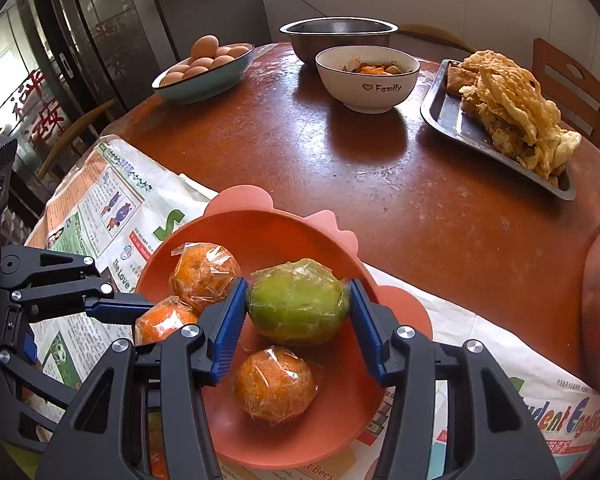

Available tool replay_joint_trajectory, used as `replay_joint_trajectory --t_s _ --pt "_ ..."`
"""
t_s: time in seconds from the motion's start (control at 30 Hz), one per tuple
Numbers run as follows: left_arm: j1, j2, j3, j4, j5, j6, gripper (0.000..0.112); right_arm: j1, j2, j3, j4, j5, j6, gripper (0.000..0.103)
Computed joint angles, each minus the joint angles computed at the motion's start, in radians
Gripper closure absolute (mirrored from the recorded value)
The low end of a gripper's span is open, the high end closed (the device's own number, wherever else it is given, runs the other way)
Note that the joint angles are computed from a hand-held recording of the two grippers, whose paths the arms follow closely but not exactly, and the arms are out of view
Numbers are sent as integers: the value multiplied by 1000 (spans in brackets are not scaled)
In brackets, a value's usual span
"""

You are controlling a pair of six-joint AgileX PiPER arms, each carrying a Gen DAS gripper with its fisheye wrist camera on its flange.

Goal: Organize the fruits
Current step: 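Lower both fruits into the plate and open both tools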

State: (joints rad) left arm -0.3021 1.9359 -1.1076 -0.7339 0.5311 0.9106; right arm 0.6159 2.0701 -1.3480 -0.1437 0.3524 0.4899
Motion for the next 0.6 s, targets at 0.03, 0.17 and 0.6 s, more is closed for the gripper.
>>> replay_joint_trajectory --t_s 0.03,0.17,0.6 --pt "-1 1 -1 1 -1 -2 80 -1 -3 3 -3 -2 5 53" --pt "-5 1 0 6 -6 -6 80 -5 -16 18 7 -19 1 51" --pt "3 -12 14 -8 -4 8 74 -4 -71 73 -32 -53 57 41"
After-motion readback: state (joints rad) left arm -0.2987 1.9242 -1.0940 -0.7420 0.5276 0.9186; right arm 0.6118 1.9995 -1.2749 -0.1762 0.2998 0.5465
